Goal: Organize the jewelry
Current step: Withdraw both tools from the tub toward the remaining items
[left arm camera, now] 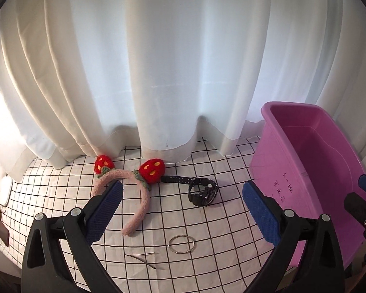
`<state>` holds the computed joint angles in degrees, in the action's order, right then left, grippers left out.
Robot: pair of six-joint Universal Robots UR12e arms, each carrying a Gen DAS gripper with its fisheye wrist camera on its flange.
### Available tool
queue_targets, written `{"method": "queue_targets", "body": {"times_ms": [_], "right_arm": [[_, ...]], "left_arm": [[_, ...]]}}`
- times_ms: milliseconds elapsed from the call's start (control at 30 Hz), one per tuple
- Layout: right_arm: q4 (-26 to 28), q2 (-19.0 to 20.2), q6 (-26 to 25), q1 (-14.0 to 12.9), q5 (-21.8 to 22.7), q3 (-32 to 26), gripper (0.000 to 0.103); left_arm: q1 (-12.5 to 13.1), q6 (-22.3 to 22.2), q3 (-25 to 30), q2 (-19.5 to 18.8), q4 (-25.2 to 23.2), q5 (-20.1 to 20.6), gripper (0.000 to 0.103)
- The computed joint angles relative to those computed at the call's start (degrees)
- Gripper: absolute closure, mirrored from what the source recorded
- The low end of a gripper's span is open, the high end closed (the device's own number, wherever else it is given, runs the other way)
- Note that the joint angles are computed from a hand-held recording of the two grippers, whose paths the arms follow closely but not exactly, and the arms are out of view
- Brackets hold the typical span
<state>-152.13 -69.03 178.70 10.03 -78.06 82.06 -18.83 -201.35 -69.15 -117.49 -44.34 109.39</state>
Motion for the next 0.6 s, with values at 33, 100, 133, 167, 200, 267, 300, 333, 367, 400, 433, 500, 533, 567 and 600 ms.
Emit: {"method": "queue_targets", "body": {"times_ms": [33, 100, 133, 167, 200, 267, 300, 333, 367, 400, 433, 500, 533, 567, 600], "right_arm": [[-0.3, 0.1, -0.4, 0.3, 0.6, -0.2, 0.030], [-0.5, 0.3, -1.0, 1.0, 2.1, -0.4, 0.030], [-0.5, 0.5, -1.1, 1.3, 2.9, -0.6, 0.030], [-0.5, 0.6, -1.3, 1.6, 3.6, -0.8, 0.030], [-0.4, 0.9, -1.6, 2.0, 4.3, -1.1, 0.030], [0.0, 1.3, -2.5, 2.8, 5.1, -1.7, 0.030], [0.6, 1.7, -3.0, 3.2, 5.4, -2.2, 0.030], [1.5, 2.1, -3.5, 3.6, 5.7, -2.8, 0.030], [2.4, 2.5, -4.0, 4.0, 5.9, -3.4, 0.030], [3.2, 2.9, -4.4, 4.5, 6.0, -3.9, 0.030], [3.9, 3.3, -4.7, 4.9, 6.2, -4.5, 0.030], [5.1, 4.0, -5.2, 5.7, 6.3, -5.3, 0.030], [5.7, 4.4, -5.3, 6.0, 6.2, -5.7, 0.030], [6.4, 4.8, -5.5, 6.4, 6.1, -6.1, 0.030], [7.3, 5.2, -5.7, 6.7, 5.9, -6.5, 0.030]], "left_arm": [[0.5, -0.4, -1.7, 1.0, 0.6, 0.6, 0.006], [1.5, -1.6, -4.9, 2.9, 1.1, 2.2, 0.006], [2.1, -2.3, -6.3, 3.7, 0.9, 3.0, 0.006], [2.7, -3.2, -7.8, 4.6, 0.8, 3.8, 0.006], [3.3, -4.0, -9.3, 5.5, 0.7, 4.4, 0.006], [4.5, -5.8, -11.6, 6.8, -0.3, 5.6, 0.006], [5.1, -6.9, -12.6, 7.4, -1.3, 6.1, 0.006], [5.8, -8.0, -13.4, 7.9, -2.4, 6.2, 0.006], [6.4, -9.1, -14.2, 8.4, -3.2, 5.9, 0.006], [7.0, -10.1, -15.0, 8.9, -3.7, 5.4, 0.006], [7.6, -11.0, -15.7, 9.4, -4.1, 5.1, 0.006], [8.4, -12.2, -17.0, 10.2, -4.1, 4.6, 0.006], [8.7, -12.4, -17.5, 10.4, -4.2, 4.5, 0.006], [8.9, -12.6, -18.0, 10.7, -4.4, 4.4, 0.006], [9.1, -12.4, -18.4, 10.9, -4.5, 4.2, 0.006]]}}
